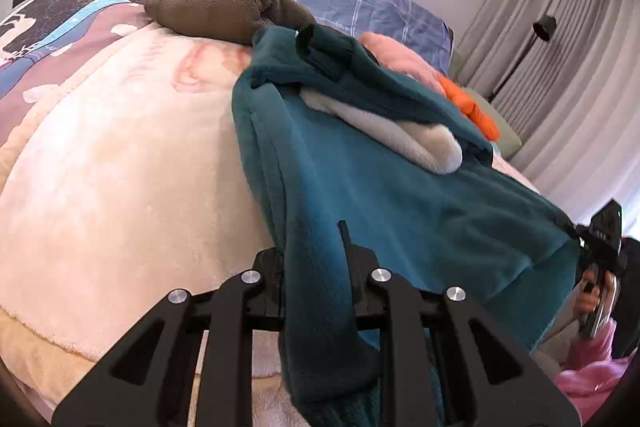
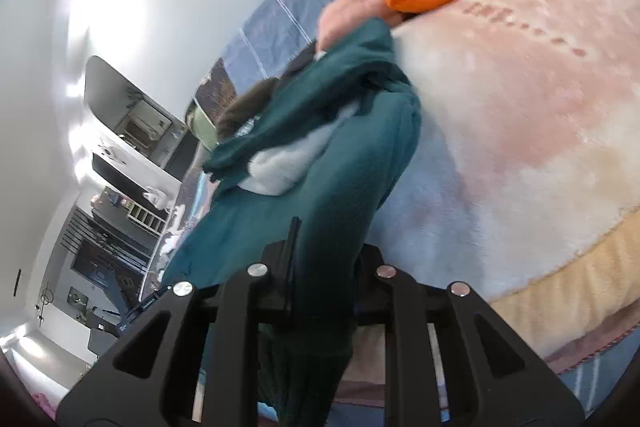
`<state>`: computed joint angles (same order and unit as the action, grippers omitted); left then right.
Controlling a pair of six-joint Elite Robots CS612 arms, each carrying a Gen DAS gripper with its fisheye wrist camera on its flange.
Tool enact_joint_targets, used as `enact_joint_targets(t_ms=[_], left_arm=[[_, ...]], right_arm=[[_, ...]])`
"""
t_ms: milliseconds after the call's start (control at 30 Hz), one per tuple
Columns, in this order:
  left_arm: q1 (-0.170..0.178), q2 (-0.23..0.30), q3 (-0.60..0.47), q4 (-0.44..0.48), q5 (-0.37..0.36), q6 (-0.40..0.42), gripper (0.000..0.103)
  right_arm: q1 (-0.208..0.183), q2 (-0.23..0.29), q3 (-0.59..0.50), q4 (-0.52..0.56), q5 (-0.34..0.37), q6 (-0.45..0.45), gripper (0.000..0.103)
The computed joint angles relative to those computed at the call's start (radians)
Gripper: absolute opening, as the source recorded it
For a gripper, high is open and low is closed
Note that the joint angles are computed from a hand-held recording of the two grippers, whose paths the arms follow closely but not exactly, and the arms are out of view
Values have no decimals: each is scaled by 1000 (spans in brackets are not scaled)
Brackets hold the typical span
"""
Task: Fold large clothes
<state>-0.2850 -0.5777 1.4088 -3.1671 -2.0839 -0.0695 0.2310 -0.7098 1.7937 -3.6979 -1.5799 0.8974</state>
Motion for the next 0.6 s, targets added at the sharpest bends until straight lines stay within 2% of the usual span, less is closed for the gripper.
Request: enact_joint_targets(t_ms=[33, 100, 167, 200, 233, 267, 333, 367, 400, 433, 467, 500, 533, 600], left_arm=[[0, 2, -3, 21, 4, 4, 23], [2, 13, -7, 75, 28, -15, 34], [15, 30, -7, 32, -13, -65, 38], [23, 33, -1, 11, -43, -92, 42], [26, 31, 4, 7, -51, -99, 44], [29, 26, 13, 7, -58, -91, 47], [28, 19, 23, 33, -81, -38, 60], [26, 13, 30, 45, -84, 5, 67], [17, 5, 43, 51, -69, 56, 69], [11, 1, 49, 50, -50, 78, 69], [6, -1, 51, 47, -37, 74, 68], [6, 0, 47, 46, -43, 51, 47], [7, 1, 45, 47, -57, 34, 29], [13, -6, 42, 26, -82, -26, 20]], right_arm=[[-1, 0, 0, 44, 6, 0, 20], [1, 4, -1, 106, 19, 17, 24], [1, 12, 5, 139, 32, 41, 35], [1, 18, 12, 123, 41, 52, 41], [-2, 25, 19, 93, 65, 62, 42], [-3, 27, 23, 74, 80, 59, 44], [-2, 27, 20, 64, 113, 13, 62], [1, 26, 12, 80, 112, -14, 65], [7, 24, 1, 115, 103, -49, 66], [17, 20, -17, 171, 77, -88, 57], [25, 17, -31, 214, 46, -105, 46], [27, 16, -35, 223, 37, -105, 32], [26, 17, -34, 197, 38, -94, 27], [24, 6, -13, 89, 19, -81, 24]])
